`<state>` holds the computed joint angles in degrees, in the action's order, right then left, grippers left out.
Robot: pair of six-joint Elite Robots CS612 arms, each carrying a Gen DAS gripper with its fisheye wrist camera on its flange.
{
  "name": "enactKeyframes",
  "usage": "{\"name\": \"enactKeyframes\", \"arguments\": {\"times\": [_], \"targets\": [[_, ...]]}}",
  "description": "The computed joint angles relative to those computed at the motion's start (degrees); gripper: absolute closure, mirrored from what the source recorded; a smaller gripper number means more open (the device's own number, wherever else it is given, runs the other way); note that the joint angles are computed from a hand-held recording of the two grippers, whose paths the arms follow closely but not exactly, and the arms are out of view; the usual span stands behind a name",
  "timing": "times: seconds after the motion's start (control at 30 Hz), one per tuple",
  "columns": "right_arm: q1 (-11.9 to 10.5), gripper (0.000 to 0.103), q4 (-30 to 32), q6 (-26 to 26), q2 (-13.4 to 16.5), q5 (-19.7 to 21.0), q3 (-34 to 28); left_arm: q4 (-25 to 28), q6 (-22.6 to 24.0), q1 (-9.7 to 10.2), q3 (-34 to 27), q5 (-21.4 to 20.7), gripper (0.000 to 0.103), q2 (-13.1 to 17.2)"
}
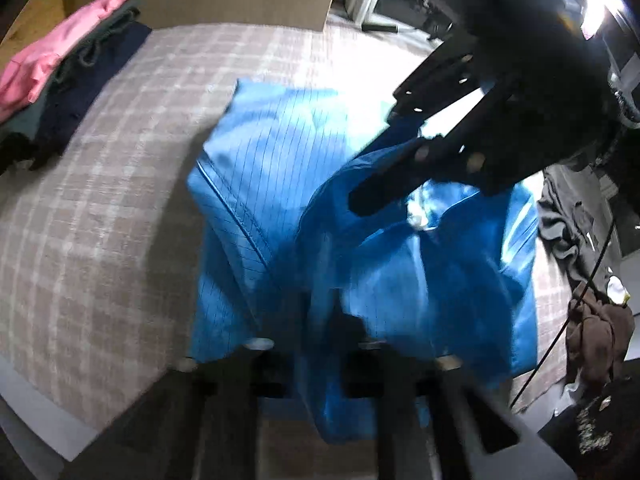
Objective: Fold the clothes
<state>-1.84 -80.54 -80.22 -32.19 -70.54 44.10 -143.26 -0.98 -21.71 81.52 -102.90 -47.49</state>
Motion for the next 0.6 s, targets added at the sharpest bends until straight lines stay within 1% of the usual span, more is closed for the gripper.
{"name": "enactKeyframes", "arguments": {"times": [0.03, 0.1, 0.13, 0.17, 0.2, 0.23, 0.27, 0.3, 0.33, 0.37, 0.4, 0.47, 0.53, 0.6], "targets": [[-0.05, 0.093, 2.72, -0.01, 0.95, -0.46, -1.91, 0.39, 0.35, 0.24, -0.23, -0.50, 0.099, 0.11], [-0.16, 0.096, 8.43, -0.06, 3.05, -1.44, -6.13, 1.15, 1.29, 0.89, -0.32, -3.21, 0.099, -0.08], [-0.49, 0.096, 11.94, 0.62, 4.64, -0.46, -9.43, 1.38, 2.01, 1.25, -0.21, -4.56, 0.099, -0.27], [-0.85, 0.096, 14.04, 1.62, 5.70, 0.75, -11.57, 1.50, 2.87, 1.60, 0.00, -5.77, 0.099, -0.50], [-1.03, 0.091, 13.73, 4.11, 6.54, 0.94, -13.19, 1.66, 3.73, 1.96, 0.21, -6.98, 0.099, -0.73], [-1.18, 0.087, 11.33, 7.11, 6.55, 1.06, -13.00, 2.16, 4.36, 2.15, 0.17, -7.59, 0.099, -0.83], [-1.23, 0.073, 8.53, 9.02, 5.94, 0.36, -11.64, 2.88, 4.82, 2.22, -0.04, -7.79, 0.096, -0.84], [-1.46, 0.068, 5.27, 9.03, 4.33, 0.67, -8.49, 2.84, 4.94, 2.16, -0.08, -7.12, 0.094, -0.95], [-1.70, 0.068, 2.14, 8.89, 2.80, 1.08, -5.52, 2.39, 4.96, 2.00, -0.06, -6.04, 0.094, -1.16], [-1.94, 0.068, -0.90, 8.77, 1.38, 1.50, -2.75, 1.85, 5.14, 1.82, 0.18, -5.27, 0.090, -1.52], [-2.26, 0.068, -2.32, 8.65, 0.35, 2.08, -0.73, 0.68, 5.13, 1.49, 0.47, -4.18, 0.088, -1.93], [-2.93, 0.068, -4.74, 8.43, -1.53, 3.27, 2.92, -1.21, 6.42, 0.90, 0.50, -3.03, 0.078, -2.23], [-3.64, 0.068, -6.18, 8.11, -2.62, 4.71, 5.09, -2.01, 9.49, 0.33, 0.00, -2.70, 0.077, -2.07], [-3.95, 0.068, -4.08, 7.78, -2.00, 5.54, 3.84, -0.12, 12.64, -0.20, -1.28, -1.79, 0.077, -1.33]]}}
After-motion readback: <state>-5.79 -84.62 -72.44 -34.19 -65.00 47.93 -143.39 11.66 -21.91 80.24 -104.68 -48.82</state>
